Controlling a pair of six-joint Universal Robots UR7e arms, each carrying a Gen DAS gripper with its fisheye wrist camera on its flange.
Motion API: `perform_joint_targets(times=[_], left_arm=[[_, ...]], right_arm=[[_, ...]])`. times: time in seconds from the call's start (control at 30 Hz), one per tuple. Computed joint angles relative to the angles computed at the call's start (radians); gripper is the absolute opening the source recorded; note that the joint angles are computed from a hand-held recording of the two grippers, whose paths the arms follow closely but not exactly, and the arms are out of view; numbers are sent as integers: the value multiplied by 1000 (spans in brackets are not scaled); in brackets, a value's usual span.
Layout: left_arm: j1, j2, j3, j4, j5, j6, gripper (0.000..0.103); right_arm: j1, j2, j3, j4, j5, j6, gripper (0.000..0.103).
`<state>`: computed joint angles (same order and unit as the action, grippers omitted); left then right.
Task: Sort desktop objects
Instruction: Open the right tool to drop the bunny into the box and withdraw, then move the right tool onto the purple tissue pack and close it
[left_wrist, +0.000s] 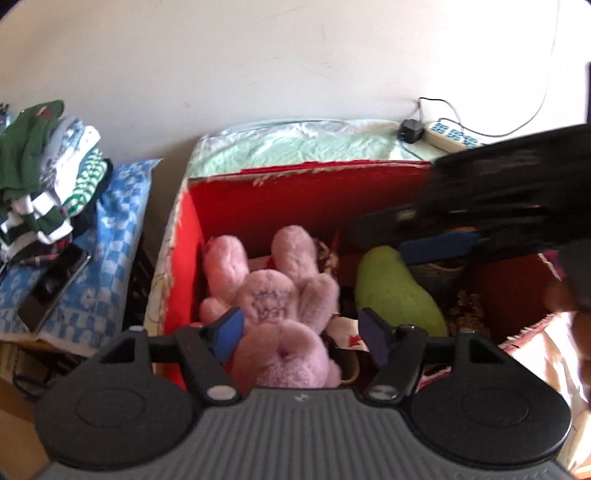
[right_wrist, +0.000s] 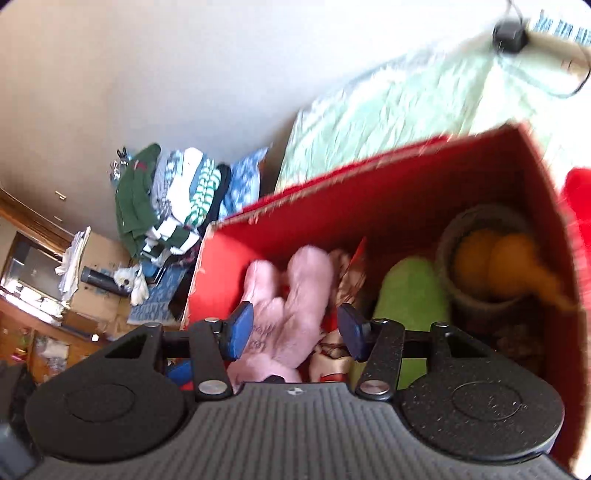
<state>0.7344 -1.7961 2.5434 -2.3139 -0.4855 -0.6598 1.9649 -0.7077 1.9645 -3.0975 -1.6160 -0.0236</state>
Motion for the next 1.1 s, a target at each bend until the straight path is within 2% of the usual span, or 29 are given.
perform_joint_targets(times=[0.1,0.2,0.33,0.43,0.5,0.6,0.67,0.8,0.93,1.1], left_arm=[[2,12,-26,92,28,-76,73],[12,10,-23,18,34,-35,73],[-60,5,11,-127,60,49,79],[-116,50,32,-302,43,144,85],[-129,110,35,-447,3,223,91],[-122,213,13,-602,-84,307,92],[-106,280,-12,-669,-148,342,94],[-92,443,-62,-781,-217,371,94],[-78,586,-133,-796,-269,327,95],[-68,762,-211,-841,-274,272,98]], right_arm=[[-3,-18,28,-39,-4,-14,55],[-1,-29,46,-73,-18,-25,55],[-18,-70,88,-119,-8,-48,55],[-38,-114,131,-168,3,-69,55],[-47,-145,162,-207,-20,-93,55],[-63,-199,213,-272,-89,-147,58],[-76,-230,238,-309,-140,-184,60],[-128,-298,256,-312,-203,-224,62],[-180,-354,245,-262,-215,-241,62],[-239,-414,217,-145,-209,-298,64]])
